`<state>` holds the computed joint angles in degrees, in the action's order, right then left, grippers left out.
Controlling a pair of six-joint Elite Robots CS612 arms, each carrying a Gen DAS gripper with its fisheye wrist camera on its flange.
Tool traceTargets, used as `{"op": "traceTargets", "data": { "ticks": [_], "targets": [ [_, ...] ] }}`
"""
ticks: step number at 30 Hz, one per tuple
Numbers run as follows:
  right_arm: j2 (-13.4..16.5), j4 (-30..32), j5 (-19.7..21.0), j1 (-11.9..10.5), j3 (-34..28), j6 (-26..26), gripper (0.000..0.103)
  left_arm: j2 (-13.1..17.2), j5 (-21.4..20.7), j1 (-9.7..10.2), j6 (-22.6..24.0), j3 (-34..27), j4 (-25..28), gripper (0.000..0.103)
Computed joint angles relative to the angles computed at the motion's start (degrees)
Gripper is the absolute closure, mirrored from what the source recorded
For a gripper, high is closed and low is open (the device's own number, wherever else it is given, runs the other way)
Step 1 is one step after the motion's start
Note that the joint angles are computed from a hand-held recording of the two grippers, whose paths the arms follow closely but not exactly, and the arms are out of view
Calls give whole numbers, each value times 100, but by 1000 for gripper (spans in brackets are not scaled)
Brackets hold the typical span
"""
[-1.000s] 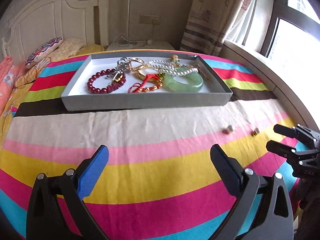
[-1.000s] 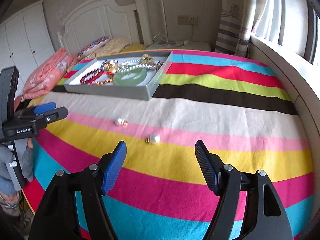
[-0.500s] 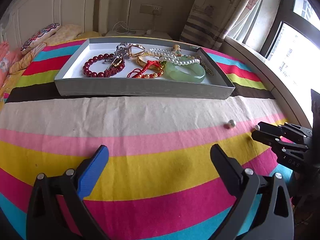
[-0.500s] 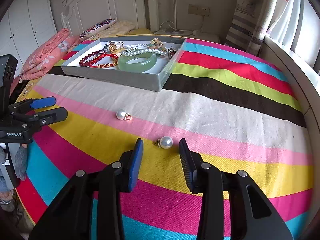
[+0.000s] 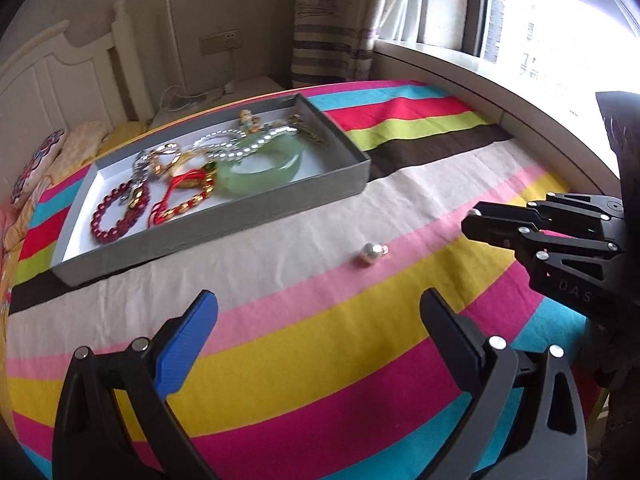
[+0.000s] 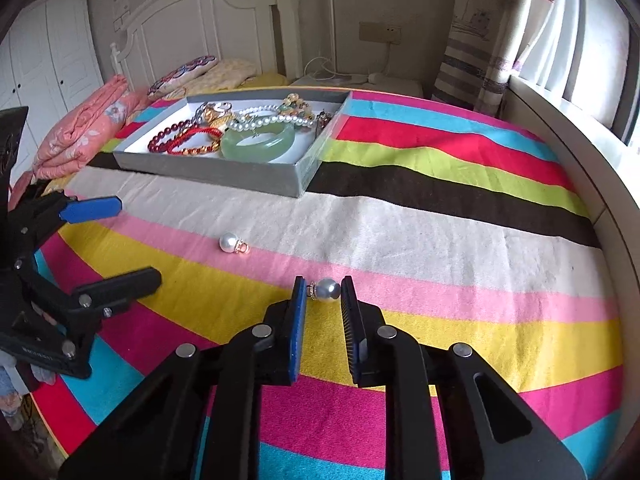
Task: Organize jewelry
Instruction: 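Grasp a pearl earring with the right gripper, then grasp the other pearl earring with the left gripper while the right holds its earring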
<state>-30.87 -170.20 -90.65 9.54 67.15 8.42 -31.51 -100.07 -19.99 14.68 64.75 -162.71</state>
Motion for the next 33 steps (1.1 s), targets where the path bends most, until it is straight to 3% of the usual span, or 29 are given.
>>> {"op": "traceTargets", "data": {
  "ticks": [3, 5, 8, 15, 17, 33],
  "targets": [
    [-56, -416, 174, -83, 192, 369, 84, 92, -81, -70, 232, -207, 199, 19],
    [-72, -566, 273, -115, 254, 453, 84, 157, -132, -99, 381, -361, 407, 34],
    [-78, -689, 350, -134, 291, 503, 84, 226, 12, -142, 538, -475, 552, 49],
    [-85, -812, 513, -165, 337, 551, 84, 316, -275, -99, 662, -608, 656, 69],
    [-88, -824, 516, -164, 345, 551, 84, 317, -308, -106, 739, -613, 671, 86],
    [-94, -825, 421, -146, 342, 453, 84, 201, -240, -87, 669, -344, 285, 88]
  ]
}}
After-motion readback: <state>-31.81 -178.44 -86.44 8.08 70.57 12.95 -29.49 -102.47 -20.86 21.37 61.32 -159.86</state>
